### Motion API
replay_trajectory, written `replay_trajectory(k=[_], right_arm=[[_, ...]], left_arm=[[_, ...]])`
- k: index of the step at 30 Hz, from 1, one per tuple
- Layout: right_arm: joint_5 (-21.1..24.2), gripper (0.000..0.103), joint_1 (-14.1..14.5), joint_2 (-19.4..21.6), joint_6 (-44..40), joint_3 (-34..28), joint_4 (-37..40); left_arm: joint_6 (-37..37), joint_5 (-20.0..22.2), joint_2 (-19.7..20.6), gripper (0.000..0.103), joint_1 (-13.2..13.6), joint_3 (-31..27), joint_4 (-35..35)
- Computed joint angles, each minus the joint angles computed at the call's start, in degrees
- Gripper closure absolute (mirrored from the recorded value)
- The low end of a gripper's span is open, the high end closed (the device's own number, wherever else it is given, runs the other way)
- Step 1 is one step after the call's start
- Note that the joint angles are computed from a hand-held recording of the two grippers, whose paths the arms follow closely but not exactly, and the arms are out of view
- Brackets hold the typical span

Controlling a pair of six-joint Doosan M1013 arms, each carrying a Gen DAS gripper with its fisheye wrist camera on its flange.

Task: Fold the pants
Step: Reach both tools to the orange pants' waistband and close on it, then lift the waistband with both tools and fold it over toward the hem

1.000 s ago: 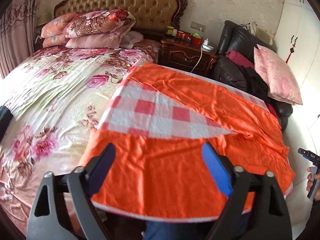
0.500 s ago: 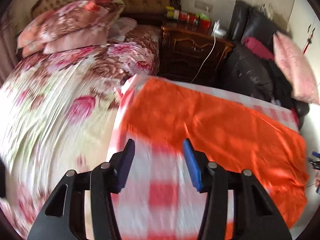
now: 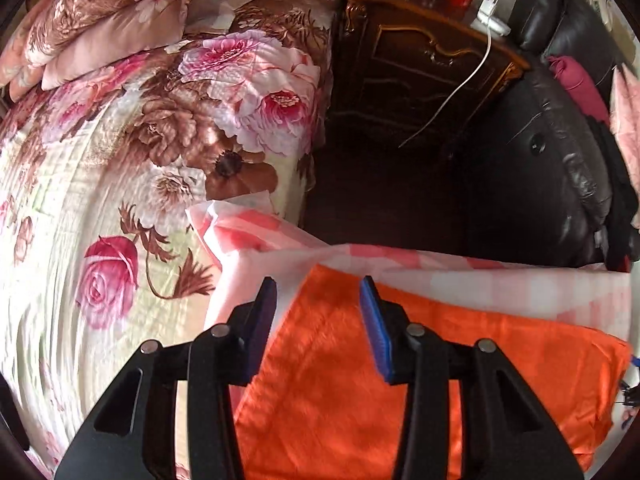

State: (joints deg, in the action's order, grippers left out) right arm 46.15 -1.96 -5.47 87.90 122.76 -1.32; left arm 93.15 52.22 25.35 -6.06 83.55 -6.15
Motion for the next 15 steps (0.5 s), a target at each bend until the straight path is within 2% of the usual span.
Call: replay_trajectory(k=[4, 7, 8, 9, 11, 12, 13, 15], right_arm=[[0.2, 0.004, -1.2, 0.9, -1.9, -0.4, 2.1], [-0.1, 0.004, -1.5, 1.3, -3.1, -0.4, 3.7], [-0.5, 0.005, -1.5, 1.3, -3.4, -0.3, 3.9], [-0.7, 0.011, -1.6, 1.2, -3.4, -0.3, 4.0], [-0.9, 0.049, -2.4, 0.7, -3.2, -0.7, 5.0], [-0.1, 0.068, -3.9, 0.3, -4.9, -1.1, 9.0], [-0.4, 0.071, -4.3, -0.2, -5.6, -1.1, 10.3], [-0.3, 0.078, -3.3, -0.5, -4.9, -1.3, 8.9]], left_arm=[[2.3, 0.2, 0.6, 0.062, -0.8, 0.0, 2.0], [4.4, 0.3, 0.4, 0.082, -1.1, 0.3, 1.0], [4.6, 0.4, 0.3, 0.086, -1.3, 0.4, 1.2], [4.7, 0.2, 0.2, 0.087, -1.5, 0.5, 2.0], [4.3, -0.3, -0.1, 0.09, -1.5, 0.7, 1.7], [4.1, -0.8, -0.4, 0.09, -1.3, 0.8, 1.2], [4.0, -1.3, -0.9, 0.091, -1.1, 1.0, 0.6], [4.2, -1.9, -1.6, 0.091, -0.7, 1.2, -0.6]])
